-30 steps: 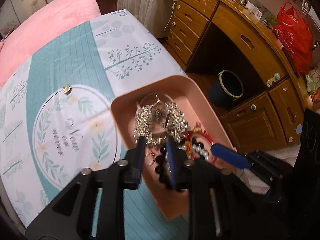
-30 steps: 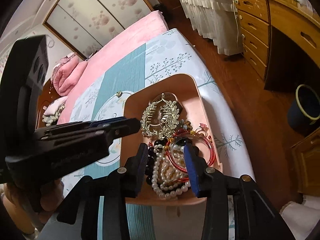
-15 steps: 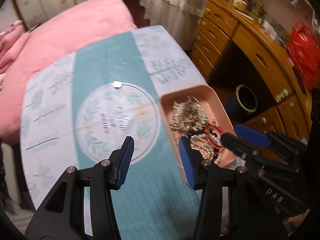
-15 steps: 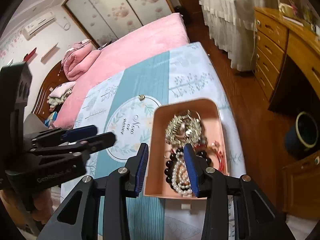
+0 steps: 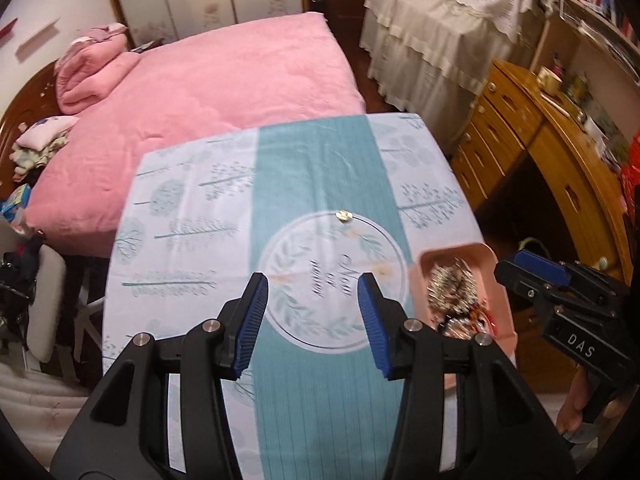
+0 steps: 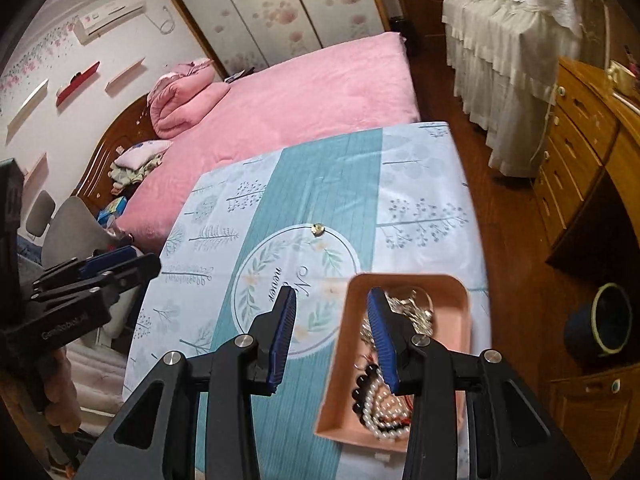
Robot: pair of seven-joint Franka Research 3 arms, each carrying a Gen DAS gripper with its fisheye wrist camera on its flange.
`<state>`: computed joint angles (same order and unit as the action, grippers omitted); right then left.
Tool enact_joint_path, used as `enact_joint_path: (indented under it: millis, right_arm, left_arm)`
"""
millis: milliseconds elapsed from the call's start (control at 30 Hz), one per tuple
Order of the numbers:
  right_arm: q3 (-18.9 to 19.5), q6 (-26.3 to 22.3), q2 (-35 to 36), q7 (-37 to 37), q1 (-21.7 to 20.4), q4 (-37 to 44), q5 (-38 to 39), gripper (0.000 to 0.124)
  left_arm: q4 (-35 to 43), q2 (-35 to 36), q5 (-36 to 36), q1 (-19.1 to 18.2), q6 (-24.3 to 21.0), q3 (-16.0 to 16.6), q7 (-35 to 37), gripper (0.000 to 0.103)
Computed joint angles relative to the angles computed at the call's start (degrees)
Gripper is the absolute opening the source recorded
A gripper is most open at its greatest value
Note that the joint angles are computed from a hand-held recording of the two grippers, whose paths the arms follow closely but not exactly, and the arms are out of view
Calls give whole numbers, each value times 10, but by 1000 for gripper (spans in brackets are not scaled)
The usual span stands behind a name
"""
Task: Organize jewelry
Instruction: 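Withdraw both open tools from the box back over the table, then lower the right tool onto the gold coin charm and close on it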
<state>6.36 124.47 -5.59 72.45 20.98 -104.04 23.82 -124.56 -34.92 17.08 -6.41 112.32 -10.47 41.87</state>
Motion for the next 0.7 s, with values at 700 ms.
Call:
enact_joint_path:
  millis: [700]
  right_arm:
    - [-2,-35,394,193,124,386,-174,38]
  left_arm:
    - [-102,106,-104,72,204,109,164,44]
